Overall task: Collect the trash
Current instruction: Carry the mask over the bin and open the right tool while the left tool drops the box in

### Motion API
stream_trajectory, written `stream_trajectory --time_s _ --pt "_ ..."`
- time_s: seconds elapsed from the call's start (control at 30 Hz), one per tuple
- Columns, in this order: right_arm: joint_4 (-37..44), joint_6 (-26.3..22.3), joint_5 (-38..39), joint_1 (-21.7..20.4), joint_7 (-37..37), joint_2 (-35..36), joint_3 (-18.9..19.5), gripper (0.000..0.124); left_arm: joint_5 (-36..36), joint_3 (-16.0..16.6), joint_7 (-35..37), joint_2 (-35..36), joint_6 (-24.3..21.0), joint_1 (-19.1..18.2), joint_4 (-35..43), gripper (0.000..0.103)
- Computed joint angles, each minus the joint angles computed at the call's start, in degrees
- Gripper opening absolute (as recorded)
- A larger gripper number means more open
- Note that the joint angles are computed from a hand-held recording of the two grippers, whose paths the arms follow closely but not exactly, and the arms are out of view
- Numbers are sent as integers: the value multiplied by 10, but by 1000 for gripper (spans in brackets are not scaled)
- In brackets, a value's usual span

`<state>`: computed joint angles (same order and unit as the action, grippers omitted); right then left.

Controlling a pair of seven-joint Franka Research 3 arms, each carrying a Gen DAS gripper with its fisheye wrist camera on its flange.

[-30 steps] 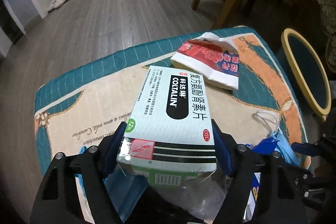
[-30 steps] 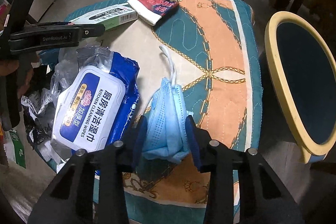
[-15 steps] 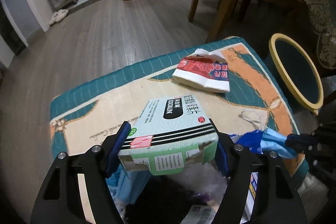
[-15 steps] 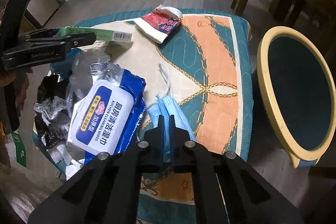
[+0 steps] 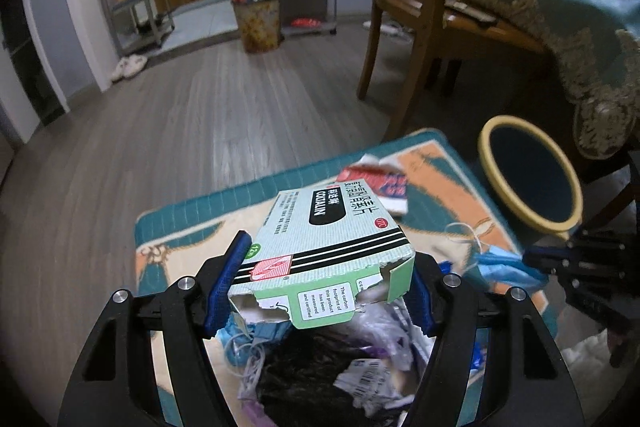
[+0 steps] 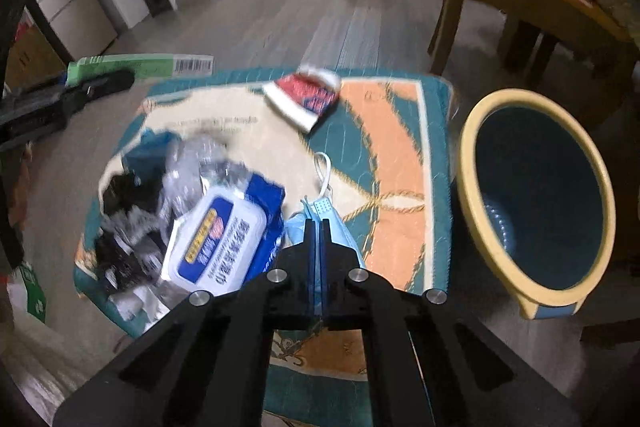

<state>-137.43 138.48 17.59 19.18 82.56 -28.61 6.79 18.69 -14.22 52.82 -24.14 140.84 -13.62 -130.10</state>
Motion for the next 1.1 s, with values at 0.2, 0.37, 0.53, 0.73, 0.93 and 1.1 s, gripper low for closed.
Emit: stream_trajectory --time_s 0.2,0.37,0.53,0.73,0.93,1.1 --pt "15 8 16 -10 5 -19 -17 1 5 -8 -1 2 19 -7 12 70" --pt "29 -6 26 -16 -27 -16 -34 1 9 -14 2 28 28 -13 33 70" --pt "21 -43 9 -20 -43 18 -21 19 8 -13 4 52 24 -16 45 70" --pt "21 -82 -2 -8 -44 69 -4 33 3 -7 13 56 27 -19 41 70" --pt "18 -84 -27 -4 -35 88 3 12 -11 -1 20 59 36 -18 38 70" --pt "23 -76 -22 -10 -20 70 -8 7 -17 -1 22 63 46 -17 40 70"
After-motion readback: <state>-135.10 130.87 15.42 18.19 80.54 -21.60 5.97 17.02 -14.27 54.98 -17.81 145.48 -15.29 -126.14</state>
